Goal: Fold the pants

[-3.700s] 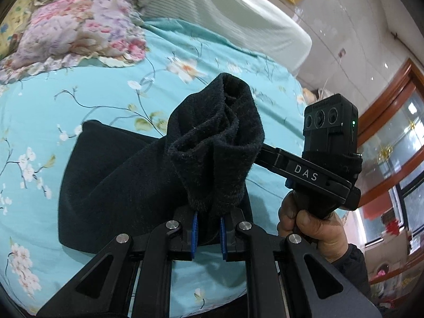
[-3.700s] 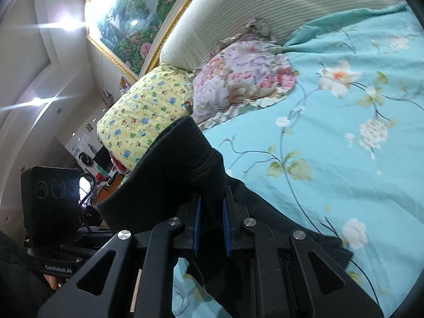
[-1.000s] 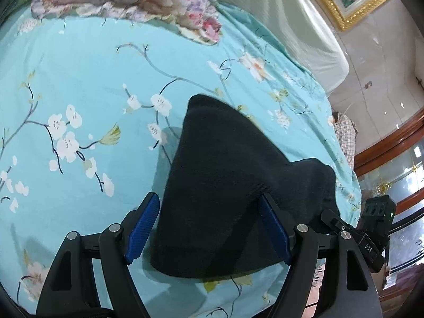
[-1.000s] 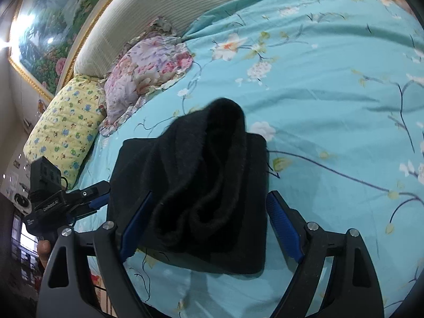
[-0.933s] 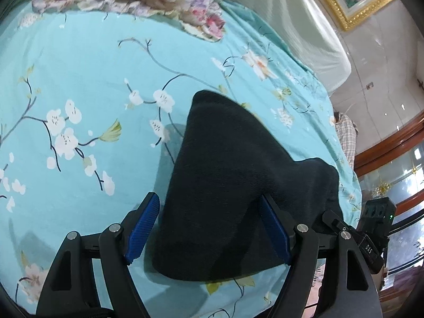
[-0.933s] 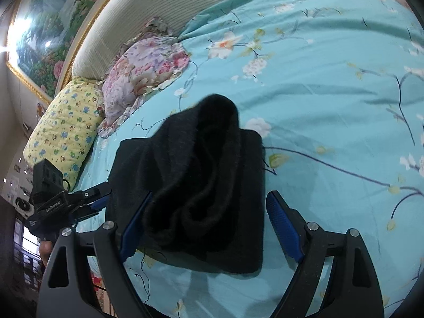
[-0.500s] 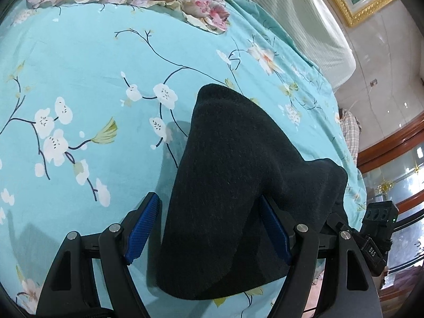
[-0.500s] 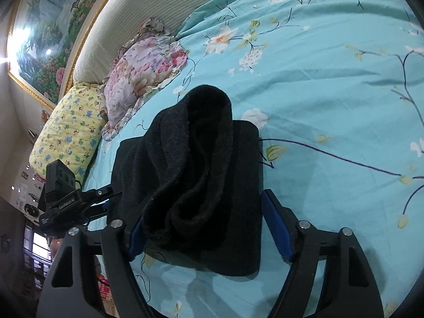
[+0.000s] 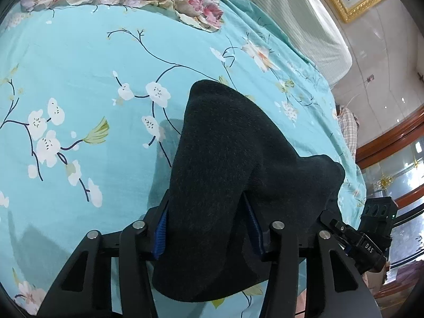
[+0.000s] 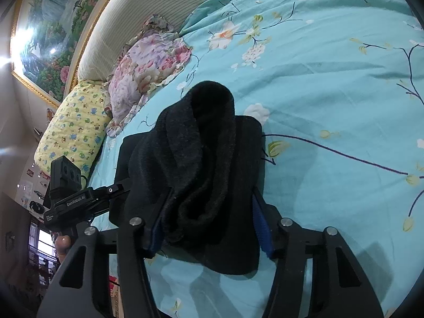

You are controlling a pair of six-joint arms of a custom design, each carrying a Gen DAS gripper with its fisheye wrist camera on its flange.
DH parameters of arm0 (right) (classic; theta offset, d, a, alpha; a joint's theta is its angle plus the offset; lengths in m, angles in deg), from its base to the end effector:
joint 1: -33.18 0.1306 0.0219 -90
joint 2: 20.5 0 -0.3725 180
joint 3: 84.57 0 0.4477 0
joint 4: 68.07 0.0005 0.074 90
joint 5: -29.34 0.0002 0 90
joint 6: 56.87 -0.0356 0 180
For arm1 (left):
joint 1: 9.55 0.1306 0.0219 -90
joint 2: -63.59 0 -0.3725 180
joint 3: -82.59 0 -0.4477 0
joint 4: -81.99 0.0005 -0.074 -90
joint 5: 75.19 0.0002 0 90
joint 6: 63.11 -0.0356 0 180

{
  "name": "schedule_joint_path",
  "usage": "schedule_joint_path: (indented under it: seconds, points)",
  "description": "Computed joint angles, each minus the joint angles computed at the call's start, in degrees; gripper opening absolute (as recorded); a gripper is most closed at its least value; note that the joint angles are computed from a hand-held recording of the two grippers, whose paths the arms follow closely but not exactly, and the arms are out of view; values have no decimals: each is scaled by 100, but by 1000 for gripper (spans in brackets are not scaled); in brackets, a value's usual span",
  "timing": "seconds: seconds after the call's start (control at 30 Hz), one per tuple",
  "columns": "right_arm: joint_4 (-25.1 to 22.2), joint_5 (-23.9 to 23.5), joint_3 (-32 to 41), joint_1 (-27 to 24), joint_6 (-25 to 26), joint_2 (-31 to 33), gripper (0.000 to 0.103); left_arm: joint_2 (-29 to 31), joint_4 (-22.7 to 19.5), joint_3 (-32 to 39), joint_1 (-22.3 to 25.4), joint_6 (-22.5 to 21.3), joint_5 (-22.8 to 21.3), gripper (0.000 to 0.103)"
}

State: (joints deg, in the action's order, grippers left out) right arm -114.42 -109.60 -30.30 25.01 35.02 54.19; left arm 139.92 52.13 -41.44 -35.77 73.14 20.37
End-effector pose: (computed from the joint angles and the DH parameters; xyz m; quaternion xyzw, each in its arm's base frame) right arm 0.3812 -0.0281 0.2441 -0.0344 0.8948 0.3881 0.2181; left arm 0.3781 -0.1906 0.2526 -0.1471 0.9278 -0.2377 0.2471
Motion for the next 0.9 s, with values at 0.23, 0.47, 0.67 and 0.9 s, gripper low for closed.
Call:
schedule_joint_path:
  seconds: [0.23,0.47,0.67,0.9]
  points:
    - [115,-22,-79,14,-117,-139,49,-90,5,25,-76,-102,-127,33]
    - [230,-151,-134,19,-132,-368,45,-331,-21,-33,-128,-25,-243,27]
    - [265,-224,-47,92,-211,-456,44,-721,-185,-62,-183,-50,-533,27]
    - [490,-265,175,421,-342,-401,44,-1183,-344,-144,6,-52,-717,27]
